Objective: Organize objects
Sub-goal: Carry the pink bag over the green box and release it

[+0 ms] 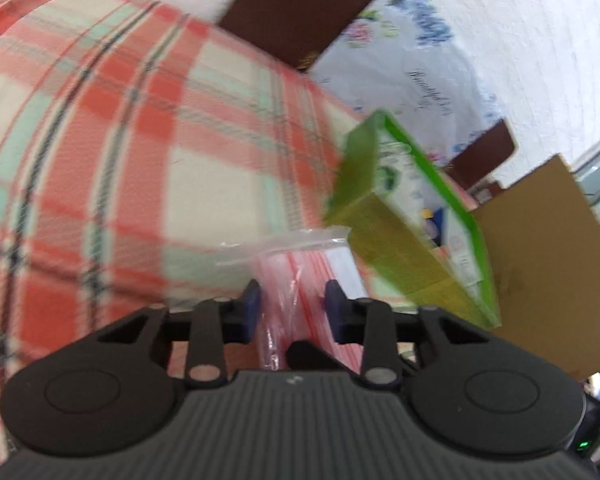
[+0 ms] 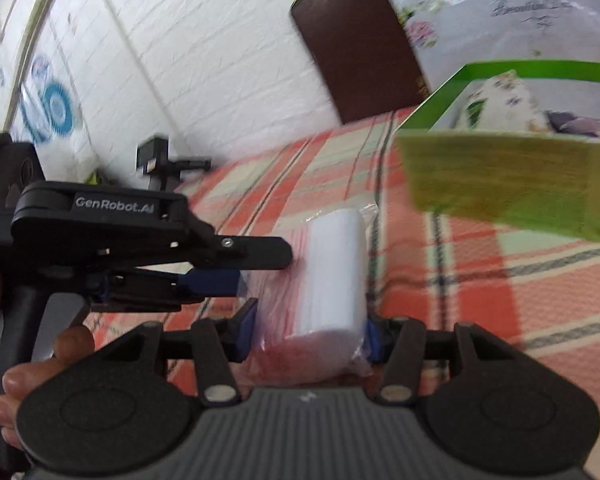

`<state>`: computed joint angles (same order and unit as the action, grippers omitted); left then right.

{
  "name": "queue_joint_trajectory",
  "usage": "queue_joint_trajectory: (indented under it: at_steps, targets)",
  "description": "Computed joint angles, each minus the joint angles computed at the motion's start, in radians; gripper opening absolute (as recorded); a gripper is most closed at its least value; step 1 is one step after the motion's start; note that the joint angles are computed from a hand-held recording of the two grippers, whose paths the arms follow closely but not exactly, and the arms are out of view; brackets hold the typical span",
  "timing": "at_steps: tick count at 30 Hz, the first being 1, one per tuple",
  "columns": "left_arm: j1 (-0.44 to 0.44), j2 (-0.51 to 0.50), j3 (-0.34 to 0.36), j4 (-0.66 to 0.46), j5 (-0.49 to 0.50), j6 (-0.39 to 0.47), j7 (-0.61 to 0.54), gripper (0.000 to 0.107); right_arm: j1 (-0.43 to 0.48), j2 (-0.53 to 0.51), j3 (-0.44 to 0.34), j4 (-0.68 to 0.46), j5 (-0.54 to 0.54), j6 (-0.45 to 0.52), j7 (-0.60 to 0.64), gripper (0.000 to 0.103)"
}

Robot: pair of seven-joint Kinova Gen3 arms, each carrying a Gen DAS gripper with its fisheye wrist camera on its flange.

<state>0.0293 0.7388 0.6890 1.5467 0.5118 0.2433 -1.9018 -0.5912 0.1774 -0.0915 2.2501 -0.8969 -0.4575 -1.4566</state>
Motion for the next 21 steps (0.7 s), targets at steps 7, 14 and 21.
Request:
queue_joint_trajectory:
  at_steps: [7,14,21]
  targets:
    - [0.233,0.013,-0.172,-0.239,0.122,0.122,-0.171,0.034,-0.082,-0.062,0.058,0.082,-0.120,-0.271,0.079,0.049]
    - [0.406,0.156,-0.206,-0.563,-0.096,0.217,-0.025,0.034,0.143,-0.109,-0.012,0.126,-0.095,-0.309,0.096,0.049]
    - [0.537,0.318,-0.248,-0.888,-0.310,0.311,0.125,0.034,0.262,-0.041,0.072,0.035,-0.100,-0.191,0.195,0.064]
